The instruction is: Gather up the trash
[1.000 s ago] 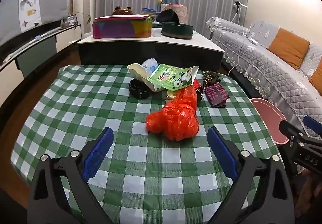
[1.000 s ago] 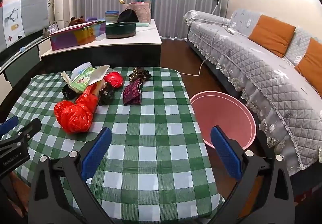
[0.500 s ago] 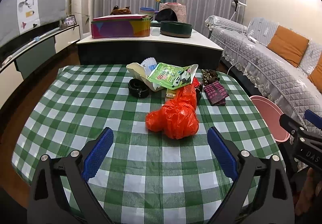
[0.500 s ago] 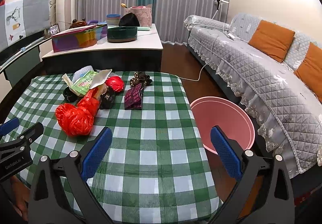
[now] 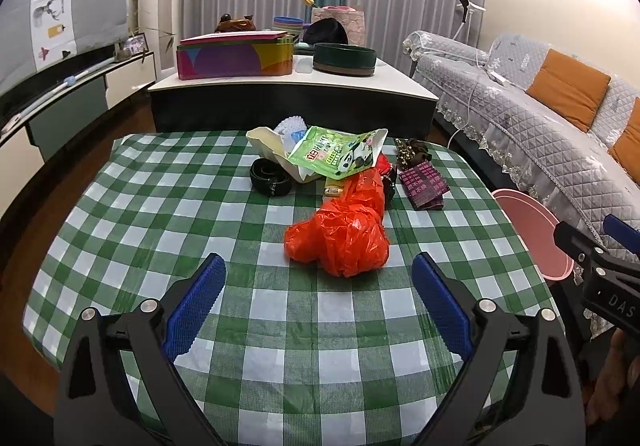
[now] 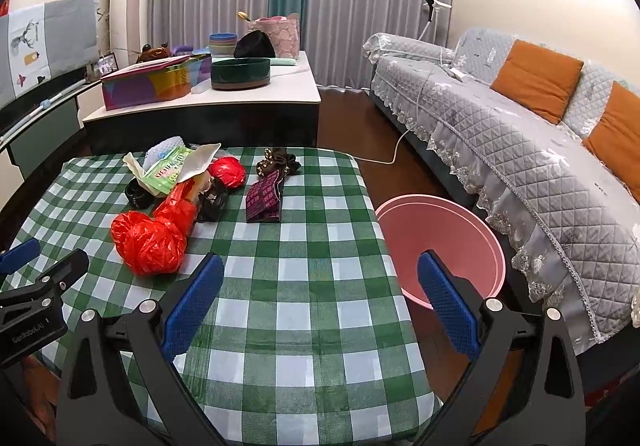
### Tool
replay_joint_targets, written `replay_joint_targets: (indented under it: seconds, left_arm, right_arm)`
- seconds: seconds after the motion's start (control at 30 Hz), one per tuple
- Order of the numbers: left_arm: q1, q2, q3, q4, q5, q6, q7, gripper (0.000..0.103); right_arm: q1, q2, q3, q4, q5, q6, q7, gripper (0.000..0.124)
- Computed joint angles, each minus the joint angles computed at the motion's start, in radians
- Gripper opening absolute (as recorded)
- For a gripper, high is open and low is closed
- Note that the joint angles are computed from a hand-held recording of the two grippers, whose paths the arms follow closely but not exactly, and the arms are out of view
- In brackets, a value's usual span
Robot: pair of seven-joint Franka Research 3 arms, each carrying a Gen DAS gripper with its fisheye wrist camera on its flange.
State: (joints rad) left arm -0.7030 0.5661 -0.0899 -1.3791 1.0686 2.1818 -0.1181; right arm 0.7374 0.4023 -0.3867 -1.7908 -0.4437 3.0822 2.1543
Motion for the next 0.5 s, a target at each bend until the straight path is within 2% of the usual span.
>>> replay_joint_targets:
  seconds: [0.1, 0.5]
  left_arm:
    - [0.001, -0.001, 0.0, 0.0, 0.0, 0.002, 0.002, 0.091]
    - [-0.004, 0.005, 0.001, 0.004, -0.001, -0.005, -0.001, 0.091]
  right_arm:
    - [-0.012, -0.001, 0.016, -0.001, 0.014, 0.002, -0.011, 0.096]
    - [0.002, -0.001, 0.005, -0.005, 0.035, 0.006, -0.023, 0.095]
